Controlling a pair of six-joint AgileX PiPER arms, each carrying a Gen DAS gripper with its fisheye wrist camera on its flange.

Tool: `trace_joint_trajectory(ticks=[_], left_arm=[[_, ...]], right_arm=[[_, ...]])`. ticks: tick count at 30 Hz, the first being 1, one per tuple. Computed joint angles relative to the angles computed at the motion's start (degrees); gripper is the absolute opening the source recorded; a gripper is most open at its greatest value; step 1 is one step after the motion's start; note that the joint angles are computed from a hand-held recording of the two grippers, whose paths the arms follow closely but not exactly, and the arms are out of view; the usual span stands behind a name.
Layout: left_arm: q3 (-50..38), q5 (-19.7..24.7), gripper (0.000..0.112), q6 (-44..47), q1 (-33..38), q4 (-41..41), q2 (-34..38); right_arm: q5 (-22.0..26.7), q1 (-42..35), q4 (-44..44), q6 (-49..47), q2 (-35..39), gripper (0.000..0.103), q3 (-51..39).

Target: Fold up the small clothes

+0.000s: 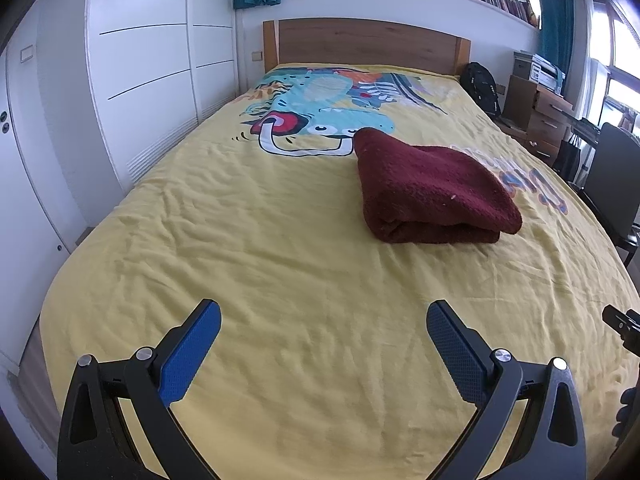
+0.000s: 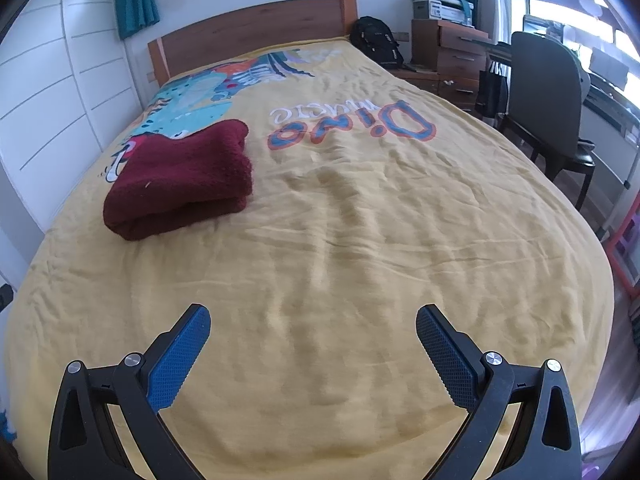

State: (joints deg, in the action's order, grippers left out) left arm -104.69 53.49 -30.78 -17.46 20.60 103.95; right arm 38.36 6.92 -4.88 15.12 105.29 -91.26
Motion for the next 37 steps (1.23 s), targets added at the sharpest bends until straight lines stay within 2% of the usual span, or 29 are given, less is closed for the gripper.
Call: trace_joint_trajectory(ticks=[37], left_arm=[[0.63,-0.35,0.102,1.52,0.07,-2.59,0.13]], right_arm=[[-0.85,-0.95,-0.35,0.20,-0.96,0.103,2.44]])
